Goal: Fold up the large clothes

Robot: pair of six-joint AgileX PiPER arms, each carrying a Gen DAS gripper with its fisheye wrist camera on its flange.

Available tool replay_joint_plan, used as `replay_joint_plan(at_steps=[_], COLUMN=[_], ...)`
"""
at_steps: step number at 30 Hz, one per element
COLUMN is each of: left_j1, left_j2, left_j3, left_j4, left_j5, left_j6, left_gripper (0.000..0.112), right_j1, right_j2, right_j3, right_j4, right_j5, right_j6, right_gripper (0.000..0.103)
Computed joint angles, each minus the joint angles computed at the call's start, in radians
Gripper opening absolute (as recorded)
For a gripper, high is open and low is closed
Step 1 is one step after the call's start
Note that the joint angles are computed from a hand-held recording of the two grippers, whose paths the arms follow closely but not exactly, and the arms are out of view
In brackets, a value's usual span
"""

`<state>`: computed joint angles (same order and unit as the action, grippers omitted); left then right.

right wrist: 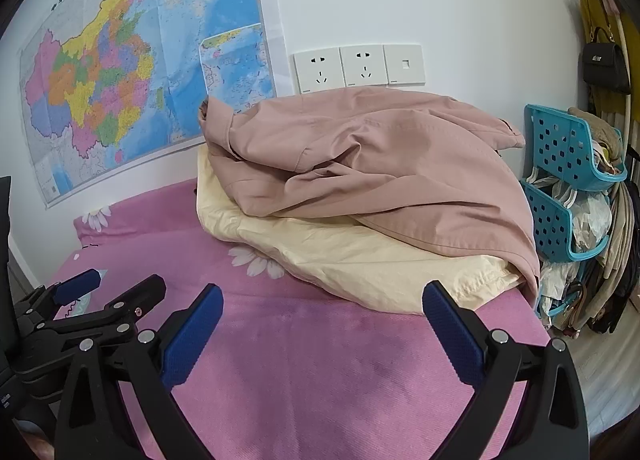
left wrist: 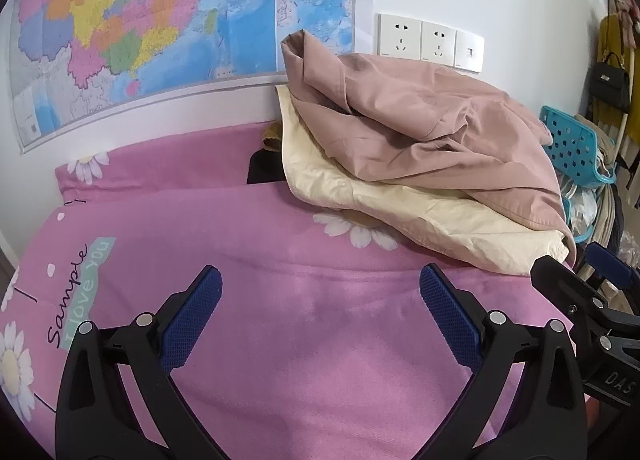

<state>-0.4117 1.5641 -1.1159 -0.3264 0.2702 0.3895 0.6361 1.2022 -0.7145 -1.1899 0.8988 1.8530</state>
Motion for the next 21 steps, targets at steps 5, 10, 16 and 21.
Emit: replay_joint_plan(at_steps=[5, 10, 16, 21], left_j1=[0.0, -0.001, -0.003, -0.004], left_j2=[-0.003, -0.002, -0.002, 0.003], left_j3=[0.003, 0.001, 0.001, -0.005], left_j4=[-0.005, 0.002, 0.006, 0.011], left_j5=[-0.001, -0.003, -0.001, 0.002], left_j6=[0.005, -0.003, -0.009, -0.019], left_gripper=[0.098, 0.098, 0.098, 0.098], right_j1=[-0.004, -0.009, -0.015, -0.014], right_j2=[0.0, -0.002, 0.001, 0.0], right_j3=[-0.002, -0.003, -0.005, -0.004], right_j4=[0.002, 0.009, 0.007, 0.006], right_j5=[-0.001, -0.009, -0.014, -0.015], right_j6=[-0.008, -0.015, -0.016, -0.015], right_gripper=[0.097, 0.097, 0.097, 0.097])
